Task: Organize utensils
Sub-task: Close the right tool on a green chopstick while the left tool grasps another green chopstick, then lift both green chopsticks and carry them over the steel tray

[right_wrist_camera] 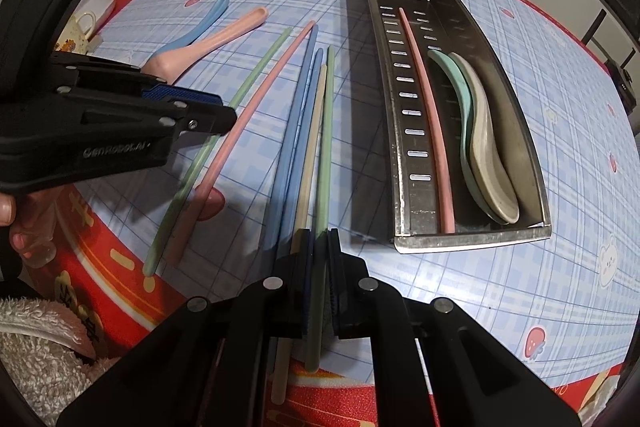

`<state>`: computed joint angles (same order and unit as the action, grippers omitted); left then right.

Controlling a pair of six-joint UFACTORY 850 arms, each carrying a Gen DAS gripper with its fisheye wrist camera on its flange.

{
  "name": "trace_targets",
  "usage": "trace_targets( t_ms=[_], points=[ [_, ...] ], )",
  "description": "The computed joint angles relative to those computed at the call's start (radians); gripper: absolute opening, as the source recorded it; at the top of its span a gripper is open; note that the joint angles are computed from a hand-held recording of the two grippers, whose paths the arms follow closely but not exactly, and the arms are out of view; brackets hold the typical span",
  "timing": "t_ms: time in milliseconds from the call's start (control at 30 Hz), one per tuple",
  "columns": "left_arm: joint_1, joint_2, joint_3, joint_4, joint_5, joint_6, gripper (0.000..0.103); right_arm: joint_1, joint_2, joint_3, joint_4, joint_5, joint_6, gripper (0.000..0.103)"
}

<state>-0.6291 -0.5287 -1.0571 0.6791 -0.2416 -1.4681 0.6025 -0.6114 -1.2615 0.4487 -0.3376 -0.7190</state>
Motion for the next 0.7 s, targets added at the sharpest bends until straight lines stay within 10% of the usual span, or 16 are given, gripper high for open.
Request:
trace_targets(
  t_ms=[333,700],
  points=[
    [0.003,0.058,0.091,-0.259,0.086,0.179,0.011,-0.012,-0.002,-0.006,0.06,-0.052,-0.036,0.008],
    [-0.018,0.053,0.085,-0.087,0.055,0.025,0.013,-0.008,-0.011,-0.017,0.044,-0.045,-0.032,0.008]
  ],
)
